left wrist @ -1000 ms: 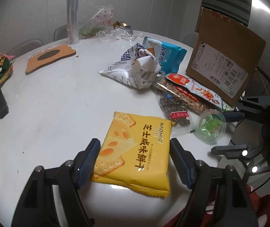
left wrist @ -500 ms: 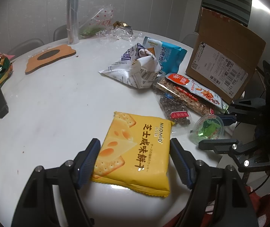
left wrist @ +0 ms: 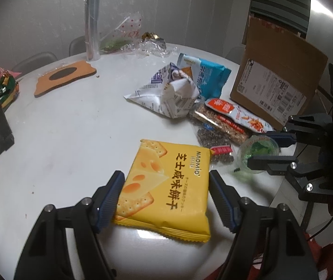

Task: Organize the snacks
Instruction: 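Lift the jelly cup and cracker packet and carry both over the cardboard box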

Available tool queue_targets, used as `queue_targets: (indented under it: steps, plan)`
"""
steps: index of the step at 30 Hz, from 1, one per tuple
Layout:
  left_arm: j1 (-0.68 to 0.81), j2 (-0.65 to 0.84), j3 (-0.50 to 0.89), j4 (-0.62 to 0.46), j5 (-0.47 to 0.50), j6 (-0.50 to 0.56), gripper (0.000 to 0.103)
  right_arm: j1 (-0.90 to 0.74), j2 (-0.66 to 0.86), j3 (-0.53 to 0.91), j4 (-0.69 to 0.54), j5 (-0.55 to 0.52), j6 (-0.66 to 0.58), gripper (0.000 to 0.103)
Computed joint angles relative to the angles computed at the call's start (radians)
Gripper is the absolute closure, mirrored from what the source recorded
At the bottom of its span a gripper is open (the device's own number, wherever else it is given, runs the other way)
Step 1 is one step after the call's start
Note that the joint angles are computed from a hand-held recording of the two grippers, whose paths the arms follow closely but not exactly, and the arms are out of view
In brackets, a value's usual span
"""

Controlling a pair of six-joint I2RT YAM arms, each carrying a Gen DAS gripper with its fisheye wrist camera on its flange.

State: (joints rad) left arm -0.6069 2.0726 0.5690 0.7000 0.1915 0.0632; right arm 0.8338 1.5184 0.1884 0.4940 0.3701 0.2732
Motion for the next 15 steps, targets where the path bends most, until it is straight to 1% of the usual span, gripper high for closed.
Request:
queue_targets:
  steps: [5, 10, 15]
  plan:
    - [0.001, -0.051, -0.02, 0.017, -0.009, -0.01, 0.033, -0.004, -0.118, 0.014, -0.094, 0.04, -0.036, 0.082]
    - [-0.004, -0.138, -0.029, 0.008, -0.018, -0.03, 0.033, -0.019, -0.308, 0.048, -0.26, 0.083, -0.088, 0.082]
    - [-0.021, -0.264, -0.009, -0.055, -0.02, -0.038, 0.033, -0.049, -0.529, 0.11, -0.474, 0.114, -0.125, 0.082]
